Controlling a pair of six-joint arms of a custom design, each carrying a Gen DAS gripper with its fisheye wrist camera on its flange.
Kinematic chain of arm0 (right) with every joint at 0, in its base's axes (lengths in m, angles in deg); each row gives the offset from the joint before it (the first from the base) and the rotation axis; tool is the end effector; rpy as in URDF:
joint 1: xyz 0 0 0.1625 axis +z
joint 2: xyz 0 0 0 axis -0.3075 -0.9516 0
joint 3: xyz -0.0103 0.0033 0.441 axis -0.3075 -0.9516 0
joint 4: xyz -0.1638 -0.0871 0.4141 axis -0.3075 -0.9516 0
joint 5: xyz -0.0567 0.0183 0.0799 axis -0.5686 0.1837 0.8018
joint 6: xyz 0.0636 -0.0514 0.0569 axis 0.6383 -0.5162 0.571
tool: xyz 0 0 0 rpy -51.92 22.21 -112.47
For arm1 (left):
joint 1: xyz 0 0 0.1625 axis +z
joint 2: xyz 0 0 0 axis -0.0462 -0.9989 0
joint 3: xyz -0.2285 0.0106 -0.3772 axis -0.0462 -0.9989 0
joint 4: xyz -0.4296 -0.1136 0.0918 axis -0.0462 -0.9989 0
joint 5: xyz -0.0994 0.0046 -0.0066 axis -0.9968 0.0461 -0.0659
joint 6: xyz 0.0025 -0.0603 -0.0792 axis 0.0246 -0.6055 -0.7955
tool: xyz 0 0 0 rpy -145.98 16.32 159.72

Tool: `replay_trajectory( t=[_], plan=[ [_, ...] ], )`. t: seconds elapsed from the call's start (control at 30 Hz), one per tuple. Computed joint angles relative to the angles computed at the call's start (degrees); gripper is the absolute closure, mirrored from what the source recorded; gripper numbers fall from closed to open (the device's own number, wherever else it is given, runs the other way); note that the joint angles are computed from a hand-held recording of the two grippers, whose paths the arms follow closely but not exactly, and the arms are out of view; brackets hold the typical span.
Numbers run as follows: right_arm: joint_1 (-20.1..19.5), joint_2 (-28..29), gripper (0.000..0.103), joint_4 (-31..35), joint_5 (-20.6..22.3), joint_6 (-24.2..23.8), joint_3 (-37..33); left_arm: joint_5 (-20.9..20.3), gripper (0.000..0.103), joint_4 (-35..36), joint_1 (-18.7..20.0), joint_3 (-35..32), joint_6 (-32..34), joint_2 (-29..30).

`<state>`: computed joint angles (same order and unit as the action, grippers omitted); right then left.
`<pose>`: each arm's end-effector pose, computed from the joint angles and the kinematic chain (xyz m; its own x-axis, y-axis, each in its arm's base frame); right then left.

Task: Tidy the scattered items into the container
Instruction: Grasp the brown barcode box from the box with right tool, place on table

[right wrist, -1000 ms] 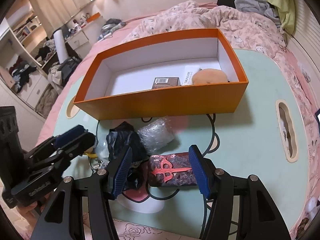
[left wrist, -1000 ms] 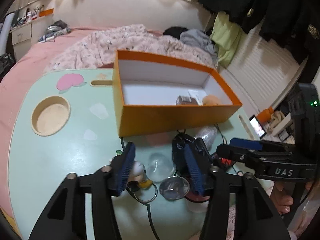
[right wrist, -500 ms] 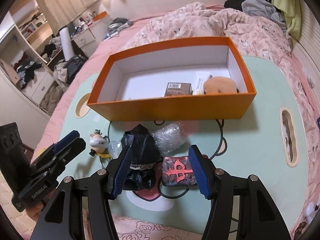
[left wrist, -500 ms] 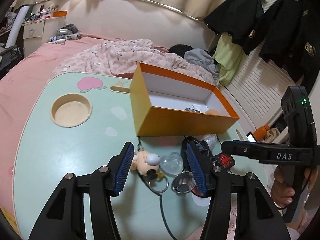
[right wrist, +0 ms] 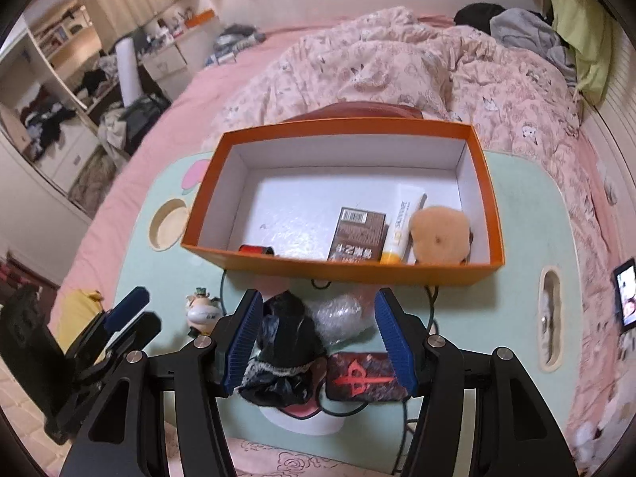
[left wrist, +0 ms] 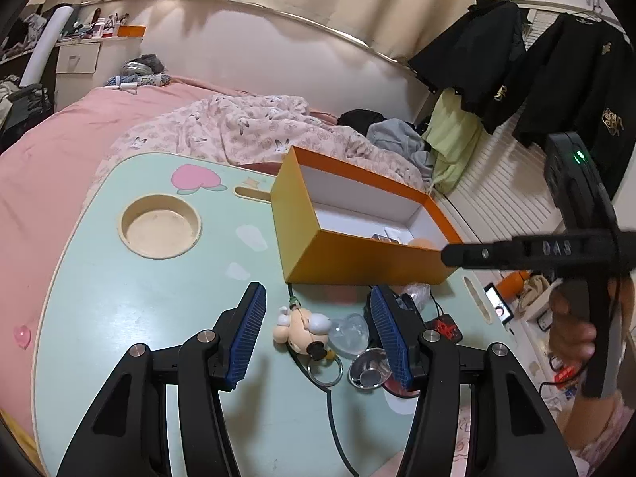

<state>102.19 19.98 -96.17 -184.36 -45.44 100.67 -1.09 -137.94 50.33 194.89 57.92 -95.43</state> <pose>0.0382 -0.5901 0.2179 -0.8272 -0.2098 0.5213 -0.3847 0.8877 -0.2531 -0.1964 -0.5008 -0.0168 -0.9118 0.1787 -0.3697 0.3911 0.6523 -0.6492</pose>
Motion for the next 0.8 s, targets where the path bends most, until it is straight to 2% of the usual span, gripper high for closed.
replay_trajectory(
  t=[0.13,0.23,0.33,0.4,0.53,0.6,0.73,0.8],
  plan=[
    [1.3,2.2,0.044,11.4,-4.0,4.2,-7.6,-0.4,0.047,-0.3,0.2,0.3,0.0,-0.3],
    [1.7,4.9,0.044,20.5,-7.6,9.5,-14.1,-0.6,0.047,-0.8,0.3,0.6,0.2,-0.3],
    [1.1,7.7,0.044,30.4,-7.7,15.1,-20.0,-0.9,0.047,-1.0,0.5,0.7,0.1,-0.4],
    [1.0,9.4,0.044,32.8,-8.7,17.1,-21.8,-1.2,0.047,-1.0,0.7,0.8,0.0,-0.5],
    [1.6,13.3,0.044,33.1,-12.5,17.1,-24.1,-1.5,0.047,-1.0,0.8,1.0,-0.3,-0.7],
    [1.4,14.8,0.052,34.5,-13.2,18.3,-25.2,-1.4,0.047,-1.2,0.7,1.1,-0.3,-0.8],
    [1.7,16.5,0.055,36.3,-14.5,20.6,-26.9,-1.6,0.047,-2.0,0.7,1.3,-0.3,-0.9],
    [1.5,17.5,0.062,39.5,-14.6,21.3,-28.2,-1.8,0.047,-2.4,0.7,1.6,-0.3,-1.0]
  ],
)
